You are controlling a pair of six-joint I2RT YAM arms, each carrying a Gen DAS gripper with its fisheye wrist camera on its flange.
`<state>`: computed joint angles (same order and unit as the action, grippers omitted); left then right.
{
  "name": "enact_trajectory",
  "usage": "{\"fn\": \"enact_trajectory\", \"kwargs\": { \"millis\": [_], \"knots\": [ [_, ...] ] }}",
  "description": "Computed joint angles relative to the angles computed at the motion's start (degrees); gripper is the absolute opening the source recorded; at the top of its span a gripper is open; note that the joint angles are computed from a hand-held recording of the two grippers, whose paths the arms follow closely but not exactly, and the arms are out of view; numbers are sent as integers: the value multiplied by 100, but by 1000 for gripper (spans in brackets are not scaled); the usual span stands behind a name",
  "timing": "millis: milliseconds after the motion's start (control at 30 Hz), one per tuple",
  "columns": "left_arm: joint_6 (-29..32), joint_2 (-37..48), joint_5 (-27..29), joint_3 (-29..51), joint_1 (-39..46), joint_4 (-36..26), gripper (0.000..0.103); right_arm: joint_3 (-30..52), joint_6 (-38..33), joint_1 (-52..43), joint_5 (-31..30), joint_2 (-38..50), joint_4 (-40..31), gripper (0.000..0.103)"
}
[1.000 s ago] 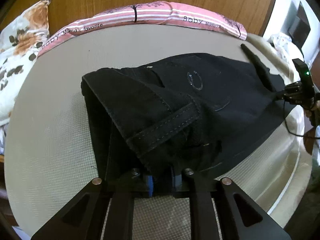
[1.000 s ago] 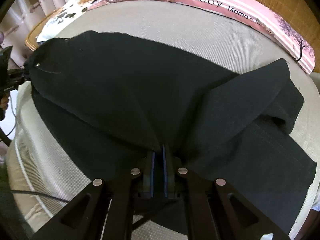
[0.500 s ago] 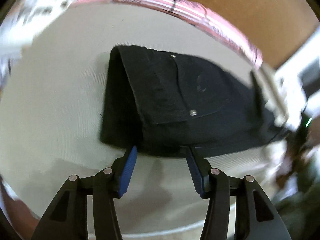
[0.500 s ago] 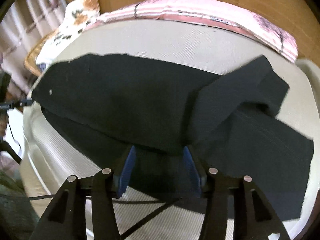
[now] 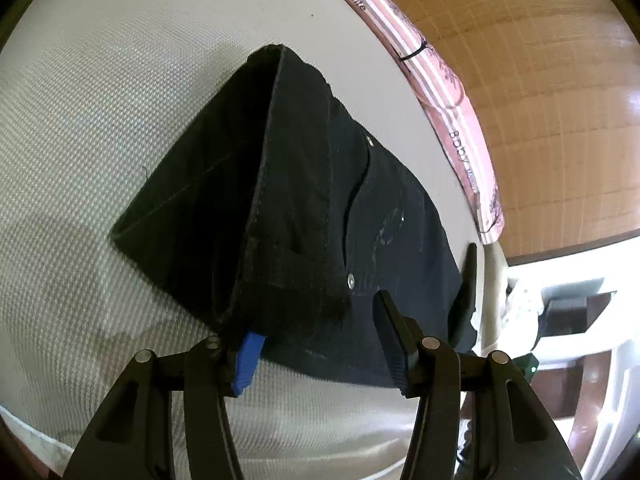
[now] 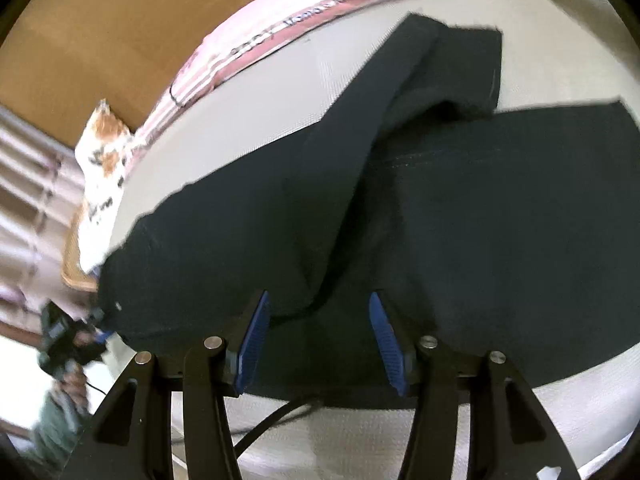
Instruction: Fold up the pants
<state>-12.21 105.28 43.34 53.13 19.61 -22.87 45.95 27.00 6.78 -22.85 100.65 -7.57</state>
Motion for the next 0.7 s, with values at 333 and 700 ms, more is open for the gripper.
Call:
{"fn": "enact_trajectory", "kwargs": {
  "millis": [333,700],
  "knots": [
    [-70,29,-628,150,-157,61,23,403,790,-20,-299,824,942,9],
    [905,148,-1465,933,-359,-630,19,-377,642,529,813,-809,4,4]
  ]
}}
